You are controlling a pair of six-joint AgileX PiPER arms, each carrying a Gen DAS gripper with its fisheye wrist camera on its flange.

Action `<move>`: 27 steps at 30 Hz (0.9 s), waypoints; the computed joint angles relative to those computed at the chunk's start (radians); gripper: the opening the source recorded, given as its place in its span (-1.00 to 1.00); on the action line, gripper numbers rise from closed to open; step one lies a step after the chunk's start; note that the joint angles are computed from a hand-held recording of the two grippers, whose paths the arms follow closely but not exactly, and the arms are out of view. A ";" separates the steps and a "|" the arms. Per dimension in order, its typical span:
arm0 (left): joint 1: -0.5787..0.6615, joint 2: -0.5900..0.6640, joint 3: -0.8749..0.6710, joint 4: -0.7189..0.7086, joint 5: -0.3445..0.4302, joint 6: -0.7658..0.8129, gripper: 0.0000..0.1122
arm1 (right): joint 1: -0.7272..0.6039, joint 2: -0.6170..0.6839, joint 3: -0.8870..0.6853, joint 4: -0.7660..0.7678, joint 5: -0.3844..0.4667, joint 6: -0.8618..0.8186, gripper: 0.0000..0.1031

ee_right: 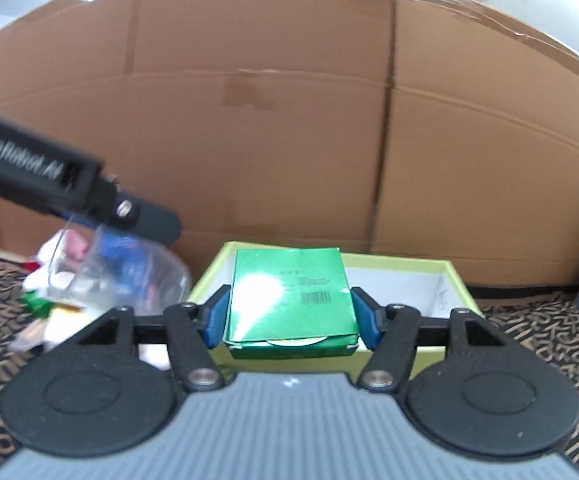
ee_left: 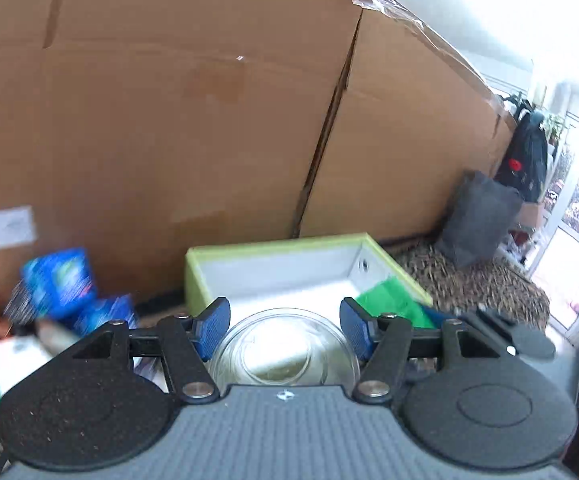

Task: Organize objects
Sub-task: 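Lower the green box and clear cup into the lime-green box, open both tools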

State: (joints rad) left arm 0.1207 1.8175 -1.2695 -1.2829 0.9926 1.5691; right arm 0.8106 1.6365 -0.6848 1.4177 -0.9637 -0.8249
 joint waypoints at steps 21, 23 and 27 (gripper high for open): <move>-0.191 0.289 -0.248 -0.008 -0.199 -0.194 0.70 | -0.418 0.230 -0.105 -0.382 0.282 0.236 1.00; -0.177 0.252 -0.195 -0.046 -0.211 -0.154 0.70 | -0.396 0.196 -0.047 -0.415 0.236 0.309 1.00; -0.109 0.167 -0.048 -0.220 -0.139 0.032 0.70 | -0.298 0.111 0.087 -0.422 0.105 0.408 1.00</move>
State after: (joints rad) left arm 0.0119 1.9842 -1.3173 -1.5028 0.8533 1.6009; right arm 0.5127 1.7471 -0.5979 0.9955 -0.8589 -0.4165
